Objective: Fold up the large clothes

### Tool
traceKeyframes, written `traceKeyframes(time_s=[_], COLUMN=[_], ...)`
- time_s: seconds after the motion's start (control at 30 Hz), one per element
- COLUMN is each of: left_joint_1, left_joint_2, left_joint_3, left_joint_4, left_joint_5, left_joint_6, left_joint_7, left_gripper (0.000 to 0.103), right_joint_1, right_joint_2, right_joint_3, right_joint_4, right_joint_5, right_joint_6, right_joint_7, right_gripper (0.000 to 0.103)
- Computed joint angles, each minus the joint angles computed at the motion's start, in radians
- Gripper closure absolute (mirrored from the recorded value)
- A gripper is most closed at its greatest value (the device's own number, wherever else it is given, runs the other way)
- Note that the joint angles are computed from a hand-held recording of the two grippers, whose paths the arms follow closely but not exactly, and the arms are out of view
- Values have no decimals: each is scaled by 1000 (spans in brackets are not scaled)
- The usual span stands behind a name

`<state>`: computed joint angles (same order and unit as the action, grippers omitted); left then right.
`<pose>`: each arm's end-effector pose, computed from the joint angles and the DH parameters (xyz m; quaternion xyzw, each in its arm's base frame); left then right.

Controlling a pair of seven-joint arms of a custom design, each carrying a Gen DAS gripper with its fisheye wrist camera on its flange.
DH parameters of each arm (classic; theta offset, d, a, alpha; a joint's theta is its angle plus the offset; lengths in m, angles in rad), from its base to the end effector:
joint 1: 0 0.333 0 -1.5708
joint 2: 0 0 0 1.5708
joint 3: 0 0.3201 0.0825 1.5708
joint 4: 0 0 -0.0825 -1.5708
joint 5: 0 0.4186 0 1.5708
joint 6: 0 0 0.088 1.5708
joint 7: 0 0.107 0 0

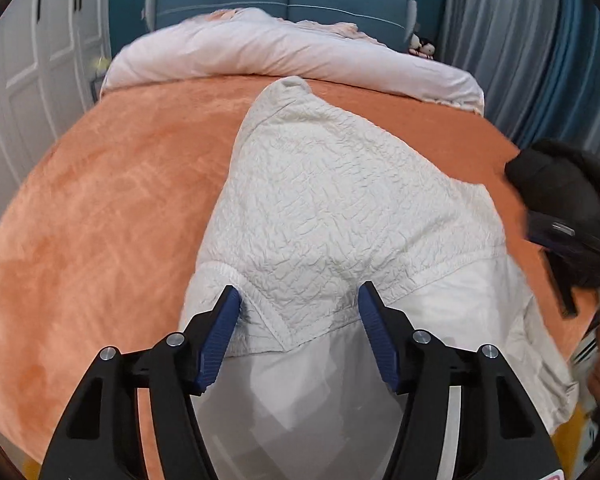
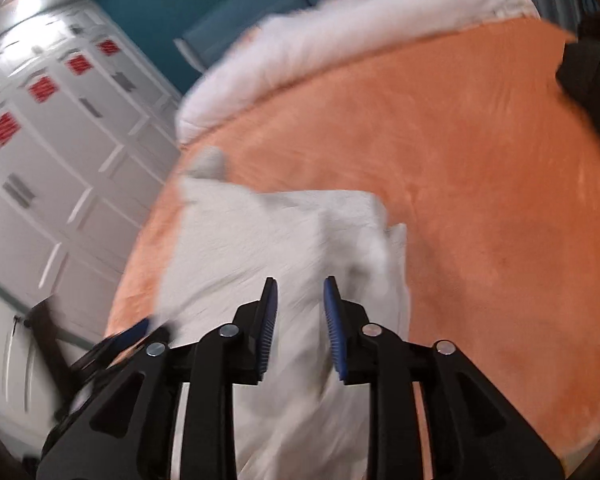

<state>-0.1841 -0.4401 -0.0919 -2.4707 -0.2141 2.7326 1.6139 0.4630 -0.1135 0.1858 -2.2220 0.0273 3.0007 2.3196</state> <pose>0.4692 -0.1276 0.5196 -0.6083 0.7138 -0.3023 0.1704 0.4665 0.3553 0.5170 -0.6000 0.6742 -0.0394 0.4288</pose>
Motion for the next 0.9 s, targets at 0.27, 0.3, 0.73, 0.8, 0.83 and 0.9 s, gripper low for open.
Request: traceKeyframes(time_s=[0.27, 0.3, 0.73, 0.8, 0.83, 0.9], left_joint_1=[12, 6, 84, 78, 74, 67], left_joint_2=[-21, -21, -87, -80, -77, -74], left_joint_3=[-24, -15, -154, -142, -136, -128], left_joint_4=[-21, -15, -65, -59, -58, -55], left_joint_5=[42, 35, 251, 263, 269, 280], left_joint_6=[15, 4, -18, -27, -29, -31], left_joint_7=[-66, -64, -223, -250, -258, -266], left_gripper=[44, 44, 41, 41, 41, 41], right_joint_1=[133, 155, 96, 34, 9, -58], right_joint_2=[-78, -70, -34, -94, -119, -165], right_joint_3=[5, -9, 49, 92, 108, 145], right_joint_4=[-150, -154, -184, -182, -184, -177], right_joint_5=[160, 203, 146, -19, -76, -204], right_joint_6=[-32, -35, -81, -123, -133, -148], right_joint_7=[-67, -94, 98, 233, 288, 399], right_gripper=[70, 95, 92, 91, 90, 76])
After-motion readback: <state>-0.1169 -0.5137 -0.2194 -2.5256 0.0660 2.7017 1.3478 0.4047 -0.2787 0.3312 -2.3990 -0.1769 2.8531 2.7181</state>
